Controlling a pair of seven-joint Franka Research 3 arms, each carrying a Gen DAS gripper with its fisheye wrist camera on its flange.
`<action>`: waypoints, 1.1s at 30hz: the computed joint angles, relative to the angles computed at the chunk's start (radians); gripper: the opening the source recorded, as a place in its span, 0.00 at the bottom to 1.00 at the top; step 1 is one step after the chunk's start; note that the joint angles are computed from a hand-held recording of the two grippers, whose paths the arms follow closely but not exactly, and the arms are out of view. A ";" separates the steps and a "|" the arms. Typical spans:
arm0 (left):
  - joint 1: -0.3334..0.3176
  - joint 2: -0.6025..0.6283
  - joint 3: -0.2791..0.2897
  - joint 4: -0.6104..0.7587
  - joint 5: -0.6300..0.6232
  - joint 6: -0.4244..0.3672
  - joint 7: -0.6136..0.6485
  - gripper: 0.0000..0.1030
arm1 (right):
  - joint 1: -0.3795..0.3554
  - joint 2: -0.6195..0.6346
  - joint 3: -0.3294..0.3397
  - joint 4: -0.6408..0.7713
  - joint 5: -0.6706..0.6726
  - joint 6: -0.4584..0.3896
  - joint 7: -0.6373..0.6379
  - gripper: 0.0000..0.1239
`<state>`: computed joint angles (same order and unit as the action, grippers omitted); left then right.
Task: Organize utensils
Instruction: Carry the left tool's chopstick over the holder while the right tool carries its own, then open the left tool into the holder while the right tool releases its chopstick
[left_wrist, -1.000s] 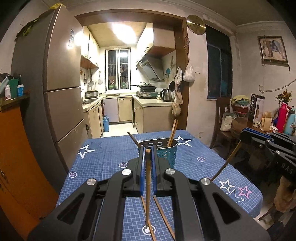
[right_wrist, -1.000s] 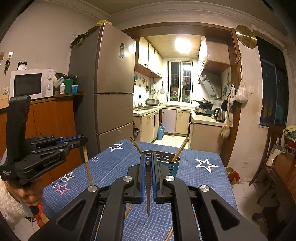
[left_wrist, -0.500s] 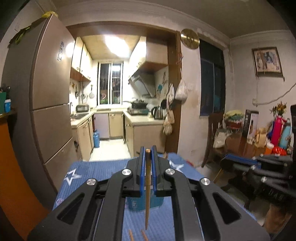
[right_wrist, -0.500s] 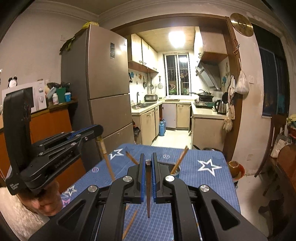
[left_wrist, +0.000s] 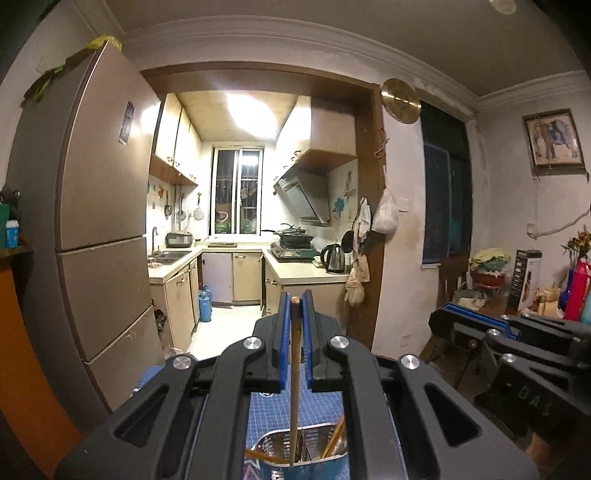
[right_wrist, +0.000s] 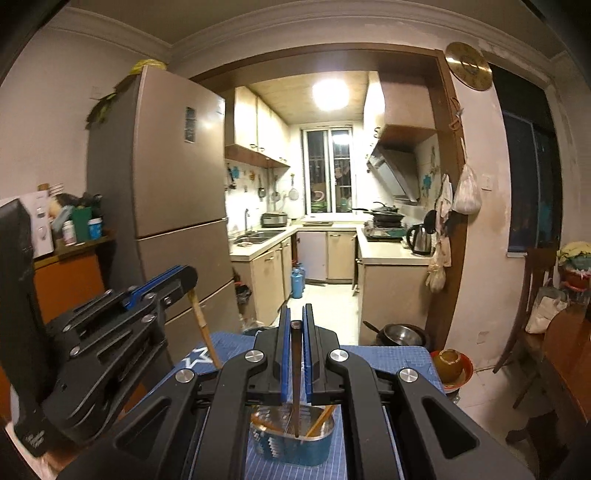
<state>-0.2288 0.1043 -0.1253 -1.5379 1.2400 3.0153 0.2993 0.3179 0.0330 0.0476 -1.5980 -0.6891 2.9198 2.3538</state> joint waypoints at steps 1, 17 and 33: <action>0.001 0.015 0.000 0.015 -0.007 0.000 0.004 0.05 | -0.001 0.019 -0.001 0.019 0.001 -0.001 0.003 0.06; -0.045 0.158 0.065 0.041 -0.232 -0.023 0.192 0.05 | 0.087 0.242 -0.123 0.155 0.192 -0.020 -0.085 0.06; -0.054 -0.004 0.118 -0.091 0.080 -0.067 -0.158 0.06 | 0.161 0.136 -0.249 -0.010 0.001 0.037 0.101 0.06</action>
<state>-0.2831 0.1007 -0.0077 -1.6288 1.3198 2.9479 0.1412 0.4793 0.1690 -0.2017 -1.6080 -0.6882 2.9566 2.4549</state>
